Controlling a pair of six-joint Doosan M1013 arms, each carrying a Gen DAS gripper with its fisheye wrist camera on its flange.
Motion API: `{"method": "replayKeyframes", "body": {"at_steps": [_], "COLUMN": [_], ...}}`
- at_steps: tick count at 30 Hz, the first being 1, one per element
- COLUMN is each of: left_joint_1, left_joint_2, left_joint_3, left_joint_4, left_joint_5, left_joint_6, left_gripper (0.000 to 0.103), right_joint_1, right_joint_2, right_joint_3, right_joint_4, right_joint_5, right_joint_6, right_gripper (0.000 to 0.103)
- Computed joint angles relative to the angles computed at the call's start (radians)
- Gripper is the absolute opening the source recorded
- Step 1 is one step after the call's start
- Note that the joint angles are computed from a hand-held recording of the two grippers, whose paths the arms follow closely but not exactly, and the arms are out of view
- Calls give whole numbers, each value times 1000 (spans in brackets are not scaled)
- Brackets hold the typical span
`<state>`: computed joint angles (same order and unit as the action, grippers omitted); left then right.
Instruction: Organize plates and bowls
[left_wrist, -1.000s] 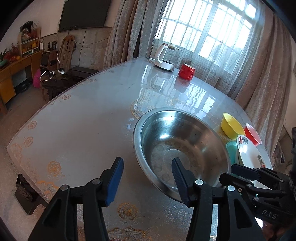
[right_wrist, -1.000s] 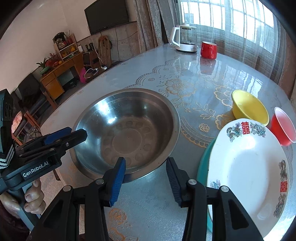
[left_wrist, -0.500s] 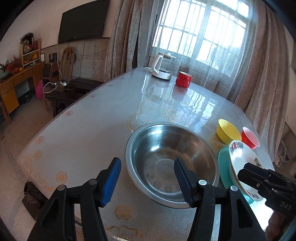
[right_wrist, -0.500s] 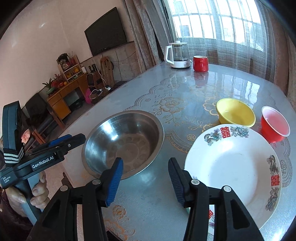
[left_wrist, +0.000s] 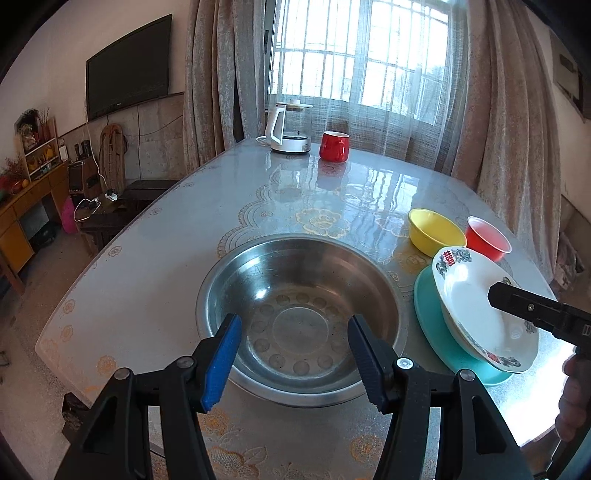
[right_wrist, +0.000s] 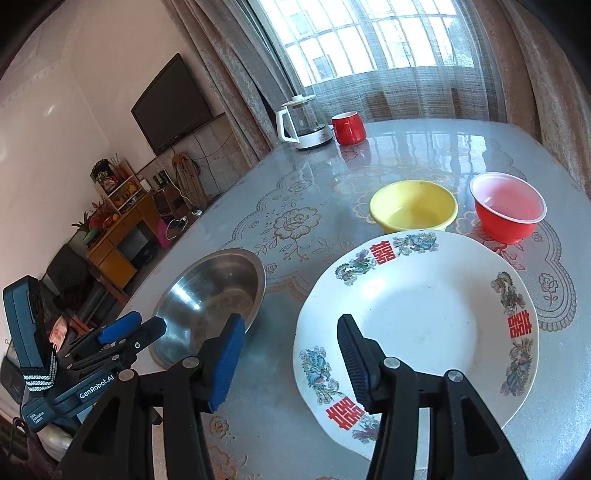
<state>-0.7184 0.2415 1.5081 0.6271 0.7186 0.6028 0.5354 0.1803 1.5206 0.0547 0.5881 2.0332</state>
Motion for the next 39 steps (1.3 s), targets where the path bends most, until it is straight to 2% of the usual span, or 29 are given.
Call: {"method": "replayKeyframes", "body": {"at_steps": [17,30,36,39], "left_joint_1": [-21,-2,10,17], "left_joint_2": [35,98,155,194], "left_joint_3": [-49,-157,-252,-314], "left_joint_4": [-24,-186,-298,-346], "left_joint_5": [15,10,22,53], "left_joint_6": [110,248,356,397], "left_gripper": [61,61,60,60], "right_joint_1": [-42,-104,-138,-152], "right_joint_2": [-23,-28,-7,14], "right_joint_3": [42,47,16,-13], "right_joint_4": [0,6,5,-6], "right_joint_5": [-24,-9,15,36], "right_joint_6": [78,184,215,214], "right_gripper": [53,53,53,53]}}
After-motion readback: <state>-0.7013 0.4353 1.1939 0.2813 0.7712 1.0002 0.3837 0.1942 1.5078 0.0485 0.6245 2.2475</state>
